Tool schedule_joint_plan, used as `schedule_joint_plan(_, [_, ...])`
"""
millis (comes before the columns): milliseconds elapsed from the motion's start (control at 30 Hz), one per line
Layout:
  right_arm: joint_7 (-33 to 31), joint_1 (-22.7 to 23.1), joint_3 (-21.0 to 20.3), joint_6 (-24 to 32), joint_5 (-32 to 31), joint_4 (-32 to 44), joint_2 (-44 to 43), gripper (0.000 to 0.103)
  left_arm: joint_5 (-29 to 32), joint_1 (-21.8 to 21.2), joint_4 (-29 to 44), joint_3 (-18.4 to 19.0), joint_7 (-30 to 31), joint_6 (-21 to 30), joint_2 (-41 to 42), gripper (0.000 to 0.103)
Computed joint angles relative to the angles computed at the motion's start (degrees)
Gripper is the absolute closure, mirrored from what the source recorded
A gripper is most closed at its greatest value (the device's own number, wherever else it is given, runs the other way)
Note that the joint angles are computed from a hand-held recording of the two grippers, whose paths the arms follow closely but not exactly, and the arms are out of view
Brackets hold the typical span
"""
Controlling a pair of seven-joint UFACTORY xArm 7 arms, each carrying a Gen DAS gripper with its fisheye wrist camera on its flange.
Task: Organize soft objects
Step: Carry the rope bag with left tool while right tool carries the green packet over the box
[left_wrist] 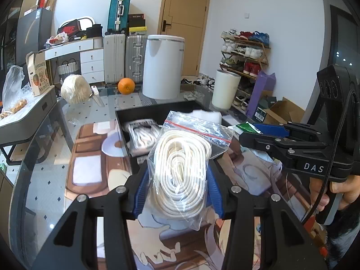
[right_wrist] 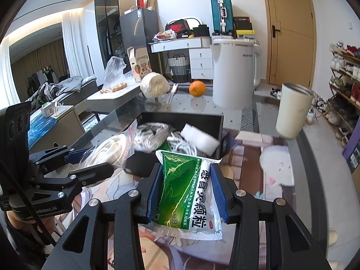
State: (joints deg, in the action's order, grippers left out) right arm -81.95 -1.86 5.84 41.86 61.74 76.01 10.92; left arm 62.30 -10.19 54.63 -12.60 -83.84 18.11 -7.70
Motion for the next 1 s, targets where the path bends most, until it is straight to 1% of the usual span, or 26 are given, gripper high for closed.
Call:
schedule_joint_plan(200, [0.6,0.6,0.7,-1.4,-1.3,3.4,1.7,0.061,0.5,0.3,2.7,0.2,-0.6,2.7,0.9,0.057])
schedule_joint_plan(467, [0.9,1.3,2.9,-2.8,-4.6,8.2,5.9,0.061,0.1,-0.5,7.1,2.5,-0.3,5.3,4.0,0.057])
schedule_joint_plan(567, [1.0,1.6,3.8,-3.7,-6.2,9.5,7.2,0.061,-0.7,-0.6,7.8,3.6,0.2,5.0,4.7,0.057])
schedule_joint_plan(833, [5.0,3.7,5.9,-8.1,-14.2,14.2,11.8,0.061,-3.8,-2.0,11.9,5.7,2.5,5.2,9.4,0.057])
schedule_joint_plan(1000, [5.4,3.6,7.5,-8.5,-18.0,16.4,14.3,0.061,-5.2,-2.9,12.3,7.5,2.5,4.6,10.4,0.057])
